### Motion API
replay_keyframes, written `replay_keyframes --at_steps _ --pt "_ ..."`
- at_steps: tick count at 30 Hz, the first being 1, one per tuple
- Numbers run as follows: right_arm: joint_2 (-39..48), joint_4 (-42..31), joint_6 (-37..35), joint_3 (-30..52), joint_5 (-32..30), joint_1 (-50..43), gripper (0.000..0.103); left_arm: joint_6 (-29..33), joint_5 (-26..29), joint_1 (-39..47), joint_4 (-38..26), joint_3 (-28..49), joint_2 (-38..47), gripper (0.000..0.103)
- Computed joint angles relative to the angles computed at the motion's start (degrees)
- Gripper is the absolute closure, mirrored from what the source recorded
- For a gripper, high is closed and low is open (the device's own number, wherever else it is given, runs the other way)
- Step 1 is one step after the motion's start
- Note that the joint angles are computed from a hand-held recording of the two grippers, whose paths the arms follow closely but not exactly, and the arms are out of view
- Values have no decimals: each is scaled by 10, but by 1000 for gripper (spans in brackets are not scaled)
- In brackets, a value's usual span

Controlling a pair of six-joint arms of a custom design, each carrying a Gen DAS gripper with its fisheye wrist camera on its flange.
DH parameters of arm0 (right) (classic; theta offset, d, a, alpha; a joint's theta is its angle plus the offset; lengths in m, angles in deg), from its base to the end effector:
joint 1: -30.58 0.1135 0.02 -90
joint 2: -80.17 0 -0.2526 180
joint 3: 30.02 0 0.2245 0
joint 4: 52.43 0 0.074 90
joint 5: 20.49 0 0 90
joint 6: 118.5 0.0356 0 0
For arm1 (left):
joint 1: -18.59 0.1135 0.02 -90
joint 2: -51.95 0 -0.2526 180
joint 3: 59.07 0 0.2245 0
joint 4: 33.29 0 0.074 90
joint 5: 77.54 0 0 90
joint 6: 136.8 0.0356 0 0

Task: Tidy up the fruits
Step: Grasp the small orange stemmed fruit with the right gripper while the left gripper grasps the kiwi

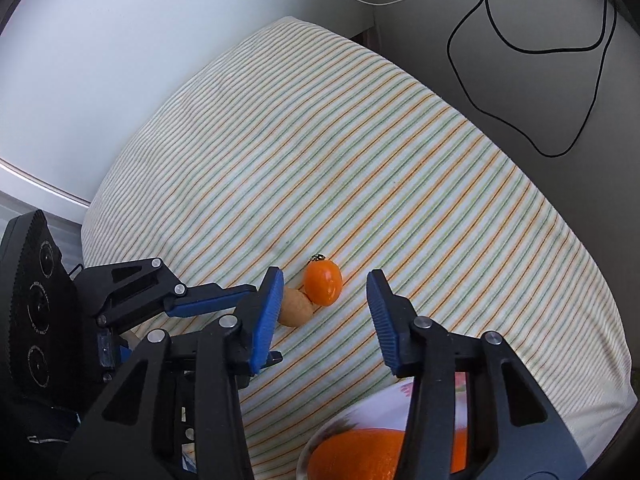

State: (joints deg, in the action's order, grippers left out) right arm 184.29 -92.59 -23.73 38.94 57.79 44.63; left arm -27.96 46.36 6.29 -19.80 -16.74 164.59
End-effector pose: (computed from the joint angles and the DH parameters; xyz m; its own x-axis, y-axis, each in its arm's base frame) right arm 0.2822 0.0781 0.1239 -0.9591 -0.1561 -0.2362 -0.2086 0.9536 0.2169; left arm 0.2396 -0.0726 0.0486 -0.6205 0.4096 -0.6687 0.7137 0.6484 -0.2651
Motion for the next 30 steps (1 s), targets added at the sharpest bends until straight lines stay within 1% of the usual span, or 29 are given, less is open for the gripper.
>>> replay_keyframes --at_steps 10,14,16,26,30 --pt "50 0 1 32 -19 0 58 -16 -5 -11 -7 34 29 67" --pt "66 -2 0 42 -23 -1 58 -16 -8 -15 -16 61 50 67" --pt "74 -4 0 46 -26 -3 63 -14 -10 -17 -17 66 54 67" --pt "88 -8 -8 54 -31 -6 65 -30 -27 -41 -8 84 76 67" --pt "99 -13 -8 64 -29 -3 74 -30 -28 -42 -12 92 81 70"
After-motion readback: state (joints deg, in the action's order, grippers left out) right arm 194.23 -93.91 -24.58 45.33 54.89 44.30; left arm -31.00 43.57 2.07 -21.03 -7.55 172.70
